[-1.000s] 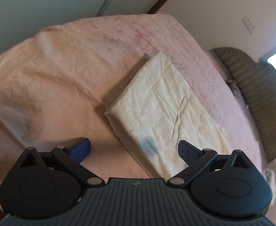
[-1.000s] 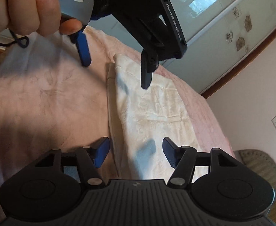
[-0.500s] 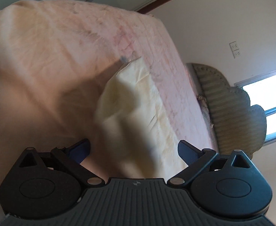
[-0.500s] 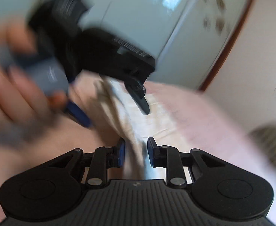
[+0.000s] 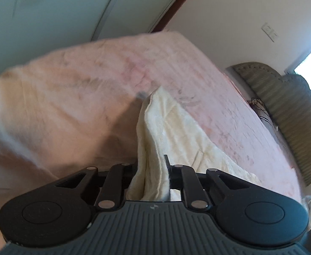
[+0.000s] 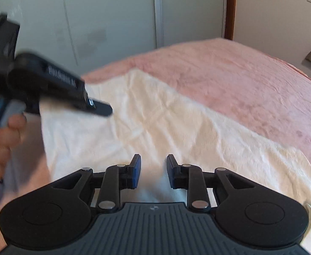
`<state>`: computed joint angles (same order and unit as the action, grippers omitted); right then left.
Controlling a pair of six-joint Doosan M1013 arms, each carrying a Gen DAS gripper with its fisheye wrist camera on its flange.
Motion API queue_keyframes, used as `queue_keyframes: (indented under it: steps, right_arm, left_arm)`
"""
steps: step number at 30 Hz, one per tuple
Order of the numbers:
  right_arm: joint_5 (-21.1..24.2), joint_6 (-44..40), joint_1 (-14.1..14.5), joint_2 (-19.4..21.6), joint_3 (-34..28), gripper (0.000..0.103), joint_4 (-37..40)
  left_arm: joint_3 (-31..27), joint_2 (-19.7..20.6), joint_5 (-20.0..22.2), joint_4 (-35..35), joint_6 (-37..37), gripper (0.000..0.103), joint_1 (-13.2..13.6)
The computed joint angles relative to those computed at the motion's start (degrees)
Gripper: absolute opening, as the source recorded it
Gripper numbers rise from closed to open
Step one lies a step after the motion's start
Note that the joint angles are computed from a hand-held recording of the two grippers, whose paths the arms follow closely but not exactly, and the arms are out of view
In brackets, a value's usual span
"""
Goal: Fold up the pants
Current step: 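Grasp the pants edge with the right tool and lift it, then fold the lifted edge over the pants with both tools and release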
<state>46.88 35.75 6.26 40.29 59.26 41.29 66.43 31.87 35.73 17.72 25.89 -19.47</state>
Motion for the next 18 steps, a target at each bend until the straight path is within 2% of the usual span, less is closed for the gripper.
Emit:
queue_keyframes:
  steps: [1,4,8,14,18]
  right_arm:
    - [0.6,-0.1,-0.2,0.5,-1.2,0.028,1.3]
    - [-1.7,-0.5,-0.2,0.3,-1.4,0.028,2.9]
    - [-1.6,-3.7,-1.9,-0.9,0.4,0.028,11.3]
    - [-3.8,-11.8,-5.9,-4.5,5.1,0.028,25.7]
    - [-6.7,-17.5,-8.8,-6.8,8.6,0.029,29.5]
  left_arm:
    - [-0.5,-0.1,1.1,4.5,-1.3,0.013,-1.1]
    - [-1.8,-0.7,3.4,17.2,-4.4,0.013,-4.5]
    - [-3.3,-1.0,2.2,25.8,-3.9,0.013,-8.4]
    - [-9.3,1.9,-0.1,22.7,5.2,0.012,-11.9]
    - [-14.7,5.3,-0.2,18.1,11.8,0.013,-14.0]
